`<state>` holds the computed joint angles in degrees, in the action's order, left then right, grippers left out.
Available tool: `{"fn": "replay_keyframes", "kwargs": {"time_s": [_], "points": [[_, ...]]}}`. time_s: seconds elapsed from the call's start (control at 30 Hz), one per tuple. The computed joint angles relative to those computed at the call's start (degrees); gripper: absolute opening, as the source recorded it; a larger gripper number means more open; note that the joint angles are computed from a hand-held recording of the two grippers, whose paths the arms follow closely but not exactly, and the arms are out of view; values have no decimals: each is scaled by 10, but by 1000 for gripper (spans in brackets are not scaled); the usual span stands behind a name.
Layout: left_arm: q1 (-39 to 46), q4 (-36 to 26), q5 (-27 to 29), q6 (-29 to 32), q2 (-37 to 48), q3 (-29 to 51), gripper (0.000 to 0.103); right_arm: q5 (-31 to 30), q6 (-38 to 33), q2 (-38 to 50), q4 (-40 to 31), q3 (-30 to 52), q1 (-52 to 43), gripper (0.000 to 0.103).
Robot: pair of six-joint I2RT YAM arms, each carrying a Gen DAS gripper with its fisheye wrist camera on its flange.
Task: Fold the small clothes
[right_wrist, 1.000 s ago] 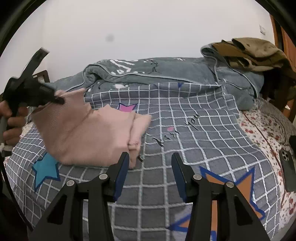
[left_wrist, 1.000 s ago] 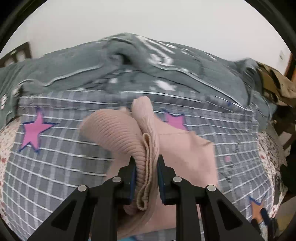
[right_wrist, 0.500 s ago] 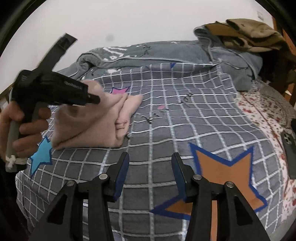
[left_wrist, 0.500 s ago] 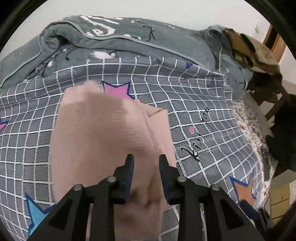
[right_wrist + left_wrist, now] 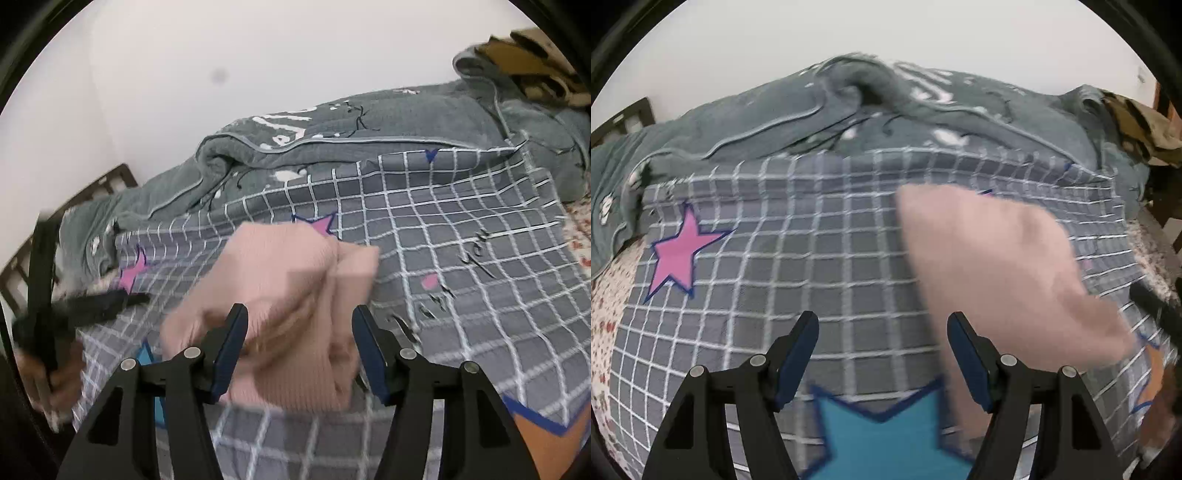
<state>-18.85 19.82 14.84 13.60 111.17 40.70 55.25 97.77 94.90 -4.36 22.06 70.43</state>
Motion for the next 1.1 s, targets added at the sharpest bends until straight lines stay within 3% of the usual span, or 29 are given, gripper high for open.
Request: {"fn": "replay_keyframes", "kwargs": {"time_s": [0.13,0.23,0.3,0.63,0.67,0.7,0.73,0.9,1.0,1.03,1.1], "points": [[41,4,32,13,54,30,71,-56,-172,6,217,-49,-118,57],[56,-1,52,17,86,58,71,-131,-260,67,361,-60,-193,45],[55,-1,58,18,101,75,71,-177,-288,111,410,-50,-228,38],[41,-44,106,1,130,146,71,-275,-349,206,497,-18,-319,42],[39,-41,109,-1,128,145,71,-280,-352,210,496,-12,-323,39],[35,-32,107,-2,124,140,71,-286,-359,213,499,-9,-327,23],[32,-25,103,-2,121,136,71,-290,-366,215,517,-13,-328,18],[21,-10,84,7,113,119,71,-171,-368,174,662,-115,-260,15],[13,-4,84,7,108,105,71,-131,-325,170,659,-147,-241,15],[8,-1,83,6,107,100,71,-146,-315,191,668,-149,-252,15],[-3,6,80,2,101,89,71,-241,-323,278,744,-145,-311,21]]}}
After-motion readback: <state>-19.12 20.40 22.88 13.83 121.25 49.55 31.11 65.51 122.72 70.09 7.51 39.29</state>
